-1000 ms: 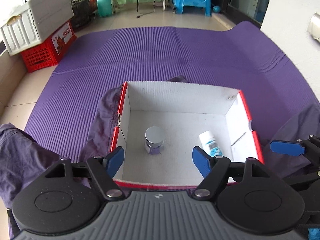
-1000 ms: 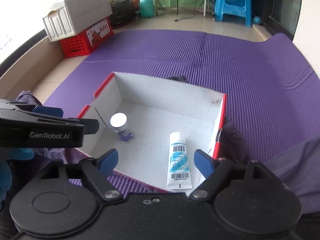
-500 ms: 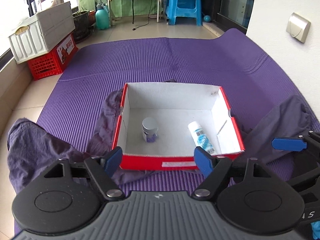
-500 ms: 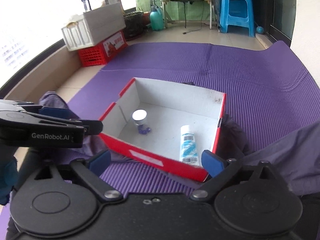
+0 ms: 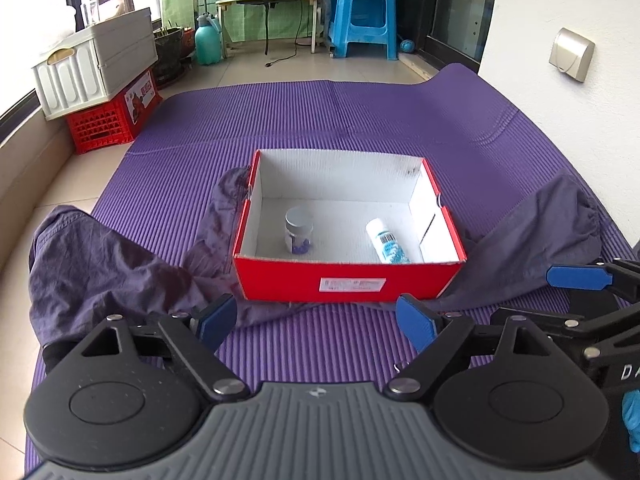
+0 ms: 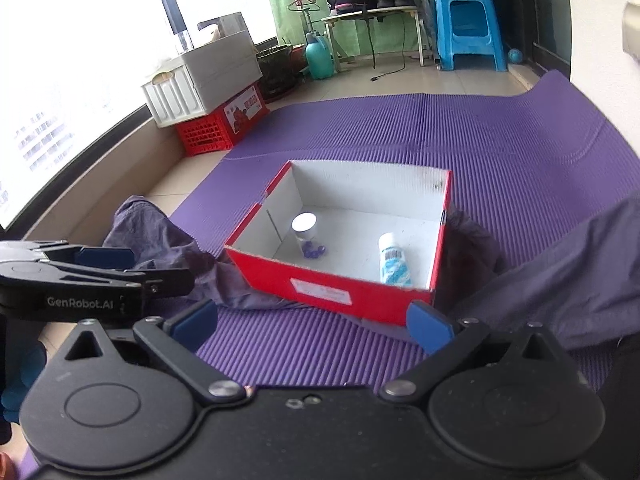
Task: Organize rigid objects
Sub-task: 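Withdraw both tools from the box back toward the items, then grasp the white sunglasses with the left tool while the right tool grasps the correction tape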
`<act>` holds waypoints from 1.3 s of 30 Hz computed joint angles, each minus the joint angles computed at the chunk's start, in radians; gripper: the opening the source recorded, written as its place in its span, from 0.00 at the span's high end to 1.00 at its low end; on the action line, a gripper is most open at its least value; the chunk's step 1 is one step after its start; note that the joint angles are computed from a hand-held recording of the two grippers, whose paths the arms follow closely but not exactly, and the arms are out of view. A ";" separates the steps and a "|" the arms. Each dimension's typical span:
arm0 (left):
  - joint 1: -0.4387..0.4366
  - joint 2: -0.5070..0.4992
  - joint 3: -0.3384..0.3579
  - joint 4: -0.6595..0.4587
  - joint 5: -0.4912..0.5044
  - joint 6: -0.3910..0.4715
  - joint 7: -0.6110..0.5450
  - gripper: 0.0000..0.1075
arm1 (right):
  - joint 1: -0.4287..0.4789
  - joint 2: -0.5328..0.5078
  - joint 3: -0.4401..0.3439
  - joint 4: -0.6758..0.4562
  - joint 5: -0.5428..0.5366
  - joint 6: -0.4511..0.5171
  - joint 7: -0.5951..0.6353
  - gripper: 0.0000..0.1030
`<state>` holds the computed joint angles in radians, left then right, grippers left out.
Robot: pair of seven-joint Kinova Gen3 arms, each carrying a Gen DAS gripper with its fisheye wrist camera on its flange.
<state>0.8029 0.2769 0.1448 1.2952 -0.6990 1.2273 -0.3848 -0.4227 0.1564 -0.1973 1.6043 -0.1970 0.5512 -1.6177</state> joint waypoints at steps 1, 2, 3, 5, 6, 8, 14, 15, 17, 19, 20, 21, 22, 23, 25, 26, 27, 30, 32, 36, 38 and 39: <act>0.006 -0.005 0.000 0.010 -0.004 -0.001 0.011 0.16 | -0.011 -0.008 0.010 0.014 0.000 -0.008 -0.003 0.01; 0.011 -0.009 0.002 0.020 -0.007 -0.001 0.022 0.13 | -0.029 -0.017 0.024 0.032 0.015 -0.021 -0.017 0.00; 0.016 -0.014 0.004 0.034 -0.010 -0.004 0.036 0.06 | -0.034 -0.027 0.020 0.051 0.044 -0.035 -0.043 0.00; 0.022 -0.025 0.011 0.062 -0.015 -0.009 0.058 0.04 | -0.030 -0.039 0.007 0.078 0.067 -0.044 -0.057 0.00; 0.024 -0.028 0.015 0.075 -0.015 -0.008 0.074 0.04 | -0.027 -0.045 0.003 0.093 0.062 -0.049 -0.048 0.00; 0.023 -0.037 0.024 0.106 -0.002 -0.017 0.107 0.04 | -0.036 -0.059 0.003 0.123 0.087 -0.059 -0.063 0.00; 0.026 -0.051 0.052 0.197 0.033 -0.052 0.215 0.04 | -0.025 -0.074 -0.011 0.186 0.050 -0.039 -0.006 0.00; 0.024 -0.051 0.057 0.211 0.043 -0.062 0.223 0.04 | -0.027 -0.074 -0.012 0.197 0.051 -0.040 0.002 0.00; 0.024 -0.047 0.064 0.233 0.060 -0.075 0.238 0.04 | -0.033 -0.073 -0.013 0.217 0.059 -0.041 0.003 0.01; 0.025 -0.044 0.068 0.259 0.074 -0.094 0.252 0.04 | -0.031 -0.066 -0.014 0.231 0.048 -0.035 0.019 0.01; 0.025 -0.044 0.070 0.273 0.082 -0.104 0.256 0.04 | -0.030 -0.061 -0.014 0.235 0.044 -0.030 0.026 0.01; 0.024 -0.044 0.072 0.288 0.093 -0.118 0.257 0.04 | -0.030 -0.055 -0.014 0.241 0.044 -0.027 0.031 0.02; 0.023 -0.044 0.074 0.297 0.102 -0.126 0.257 0.04 | -0.030 -0.051 -0.013 0.247 0.044 -0.025 0.036 0.02; 0.022 -0.042 0.077 0.308 0.113 -0.137 0.253 0.04 | -0.030 -0.044 -0.013 0.249 0.043 -0.021 0.040 0.03; 0.027 -0.036 0.079 0.323 0.126 -0.148 0.255 0.04 | -0.025 -0.029 -0.013 0.249 0.031 -0.006 0.053 0.04; 0.028 -0.034 0.079 0.329 0.133 -0.155 0.255 0.04 | -0.031 -0.022 -0.011 0.251 0.042 -0.001 0.043 0.05; 0.029 -0.032 0.080 0.338 0.142 -0.164 0.256 0.04 | -0.038 -0.016 -0.008 0.252 0.054 0.001 0.030 0.05; 0.040 -0.011 0.078 0.337 0.155 -0.145 0.249 0.04 | -0.050 0.004 -0.009 0.253 0.072 0.013 0.015 0.08; 0.048 0.000 0.076 0.332 0.158 -0.128 0.236 0.04 | -0.052 0.016 -0.015 0.255 0.073 0.017 0.029 0.14; 0.055 0.019 0.070 0.323 0.177 -0.115 0.215 0.04 | -0.064 0.038 -0.026 0.259 0.088 0.024 0.068 0.15; 0.051 0.030 0.065 0.320 0.197 -0.115 0.208 0.04 | -0.080 0.049 -0.023 0.256 0.110 0.031 0.069 0.16; 0.050 0.033 0.062 0.322 0.208 -0.118 0.210 0.04 | -0.087 0.056 -0.021 0.255 0.120 0.036 0.067 0.17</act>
<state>0.8524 0.3099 0.2066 1.6172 -0.4908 1.1091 -0.1743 -0.5096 0.2120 -0.2187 1.8592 -0.0767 0.5871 -1.5503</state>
